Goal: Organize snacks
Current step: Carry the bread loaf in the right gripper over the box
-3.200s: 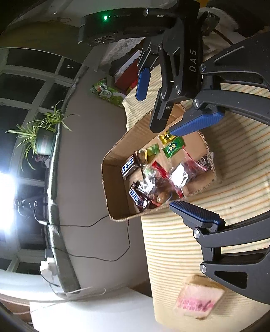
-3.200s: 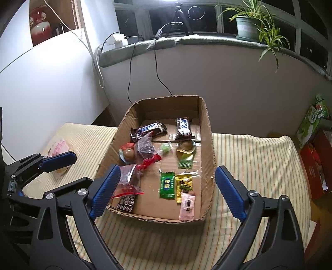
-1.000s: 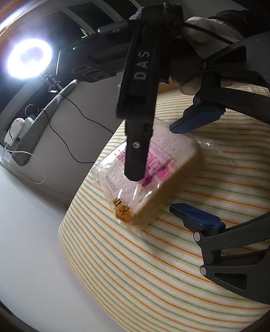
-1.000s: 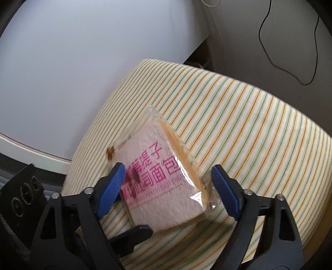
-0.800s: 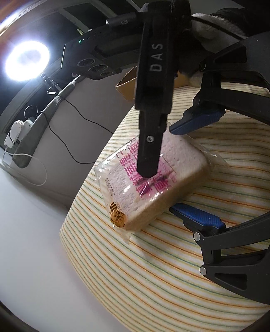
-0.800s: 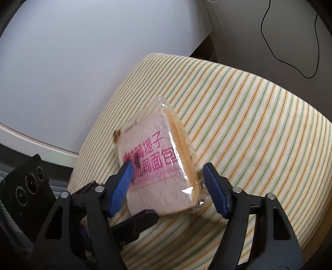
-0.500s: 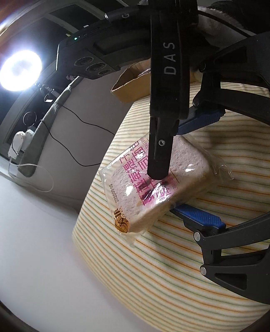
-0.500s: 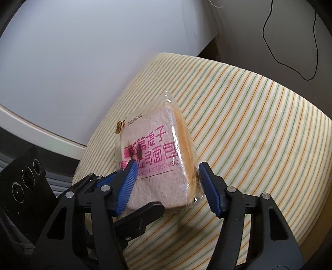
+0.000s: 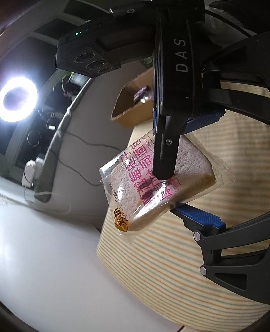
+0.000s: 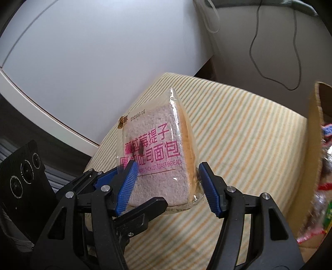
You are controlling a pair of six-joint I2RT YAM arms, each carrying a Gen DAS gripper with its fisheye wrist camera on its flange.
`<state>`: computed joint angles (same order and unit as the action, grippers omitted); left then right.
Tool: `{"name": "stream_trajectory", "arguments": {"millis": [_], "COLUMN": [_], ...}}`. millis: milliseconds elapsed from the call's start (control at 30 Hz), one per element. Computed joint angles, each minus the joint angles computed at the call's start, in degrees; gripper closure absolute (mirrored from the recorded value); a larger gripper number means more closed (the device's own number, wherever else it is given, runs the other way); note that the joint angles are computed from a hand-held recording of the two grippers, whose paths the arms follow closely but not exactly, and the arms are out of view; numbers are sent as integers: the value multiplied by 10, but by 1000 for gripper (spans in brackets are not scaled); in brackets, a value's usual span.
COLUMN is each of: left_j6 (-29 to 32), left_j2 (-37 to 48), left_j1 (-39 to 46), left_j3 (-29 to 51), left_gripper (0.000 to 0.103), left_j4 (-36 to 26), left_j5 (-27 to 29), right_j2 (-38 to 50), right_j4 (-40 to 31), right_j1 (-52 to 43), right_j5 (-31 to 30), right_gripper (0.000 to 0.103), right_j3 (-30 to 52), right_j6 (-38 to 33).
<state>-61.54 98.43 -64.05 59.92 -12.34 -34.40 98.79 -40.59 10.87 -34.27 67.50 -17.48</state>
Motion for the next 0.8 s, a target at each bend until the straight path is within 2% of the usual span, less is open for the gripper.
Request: {"name": "stream_trajectory", "arguments": {"millis": [267,433,600,800], "left_j6": [60,108,153,196], "left_j2": [68,118,177,268], "left_j1": [-35,-42,-42,-31], "left_j3": [124,206,297,439], "left_gripper": [36,36,36,36], "left_j4": [-27,-32,-43,-84], "left_j5": [-26,-21,1,41], "right_j2": [-81,-107,-106,-54], "right_j4": [-25,-56,-86,-127], "right_j1": [-105,-185,-258,-337], "right_j5": [-39,-66,-86,-103], "right_gripper": [39,39,39,39], "right_j3": [-40,-42,-28,22], "right_j6": [-67,-121,-167,-219]}}
